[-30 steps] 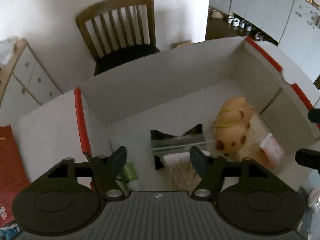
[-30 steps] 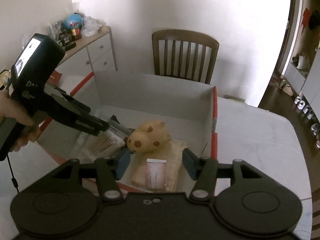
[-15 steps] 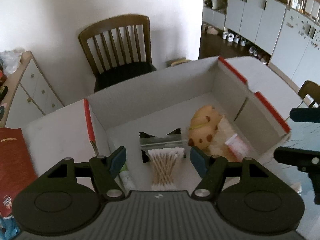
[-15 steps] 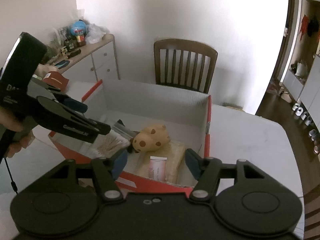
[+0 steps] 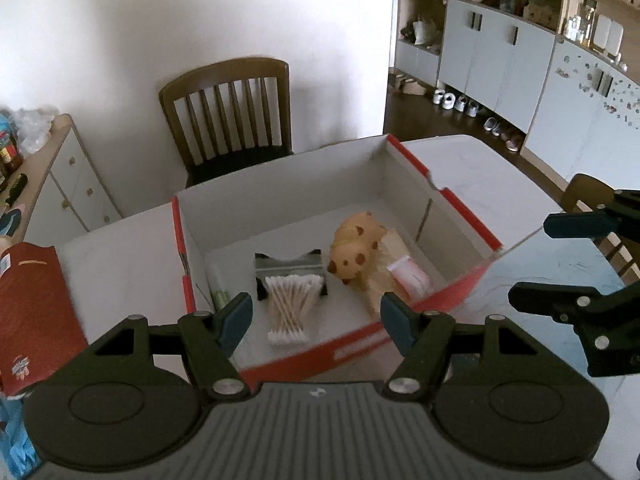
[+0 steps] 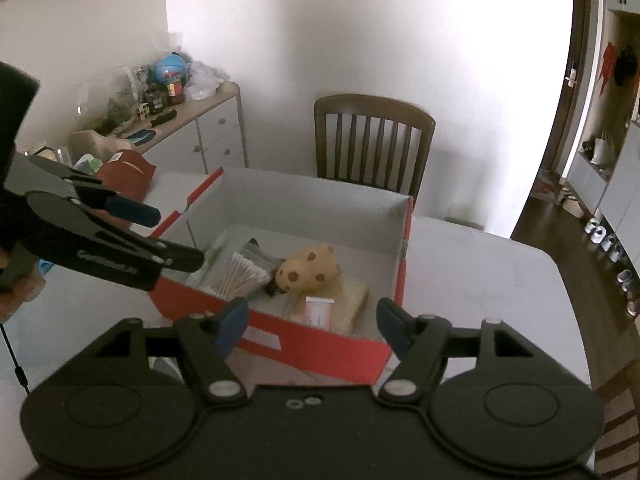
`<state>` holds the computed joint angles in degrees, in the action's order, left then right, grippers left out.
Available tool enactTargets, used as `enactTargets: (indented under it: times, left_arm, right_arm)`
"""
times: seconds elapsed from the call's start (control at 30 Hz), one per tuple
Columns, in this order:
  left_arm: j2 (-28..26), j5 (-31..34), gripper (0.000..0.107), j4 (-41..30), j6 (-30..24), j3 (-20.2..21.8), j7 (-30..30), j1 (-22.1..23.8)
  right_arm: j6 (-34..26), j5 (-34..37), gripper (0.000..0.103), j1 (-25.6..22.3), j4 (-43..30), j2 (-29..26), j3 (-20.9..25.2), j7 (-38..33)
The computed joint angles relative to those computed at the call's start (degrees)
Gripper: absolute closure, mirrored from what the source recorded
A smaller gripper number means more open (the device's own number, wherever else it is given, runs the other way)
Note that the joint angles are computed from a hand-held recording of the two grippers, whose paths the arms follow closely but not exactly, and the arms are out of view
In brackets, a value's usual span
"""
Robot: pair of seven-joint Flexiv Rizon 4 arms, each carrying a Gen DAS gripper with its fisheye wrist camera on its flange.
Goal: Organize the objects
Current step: 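Move both tools back toward the grey oval case and white tooth plush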
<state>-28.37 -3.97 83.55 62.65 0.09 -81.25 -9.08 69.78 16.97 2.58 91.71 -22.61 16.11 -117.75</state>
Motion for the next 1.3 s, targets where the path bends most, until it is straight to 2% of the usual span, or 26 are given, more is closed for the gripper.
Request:
enactTargets:
  times: [0.33,0.43,0.5,0.73,0.77,0.83,0.9,1.1,1.23,1.3]
  left_arm:
    - [7.27,-3.2,0.032,11.95,5.84,-1.59,-2.27,-0.07]
    - [9.26,-4.04,0.031,15.55,7.39,-1.87,-3.17,-0.42]
    - [10.22,-4.06,0.027,17.49,8.48,-1.9,-3.78,-0.85]
    - [13.12,-4.45,0.021,24.54,13.1,-2.44,-6.04,-2.31]
    - [13.36,-4.45,0.02,25.33,13.72,-2.62,-6.06,-2.43]
    - [13.67,-3.77,0.01,26.74,15.02,-2.44,-6.94,-3.12]
    - [13.72,-2.82,0.005,28.04,16.68,-2.04,-8.49,-4.0]
    - [12.94,0.01,0.005,30.29,18.41,-0.72,-14.19,-6.7]
    - [12.04,2.01,0.005,31.25,19.26,-0.67,-15.82,-7.93]
    - [11.25,5.67,0.005,30.33,18.92,1.64,-17.89,-10.29]
  right_arm:
    - [-2.23,8.29,0.018,-3.74,4.77,5.3,1.28,-8.01]
    - [-3.37,10.95,0.014,-4.19,6.46,7.21,0.5,-10.2]
    - [-4.04,12.96,0.01,-4.36,7.67,8.46,-0.23,-11.38]
    - [-4.52,16.57,0.007,-3.77,12.47,11.82,-3.33,-14.5]
    - [-4.35,16.75,0.007,-3.6,13.03,12.07,-3.72,-14.75]
    - [-3.74,17.0,0.007,-3.41,14.23,12.6,-4.41,-15.38]
    - [-3.16,17.18,0.007,-3.31,15.22,12.96,-4.91,-16.09]
    - [-1.25,17.06,0.007,-3.17,17.4,13.05,-5.85,-16.99]
    - [-0.09,16.24,0.007,-3.25,18.14,12.23,-6.0,-16.51]
    - [0.03,15.75,0.007,-3.44,18.27,11.7,-5.96,-16.06]
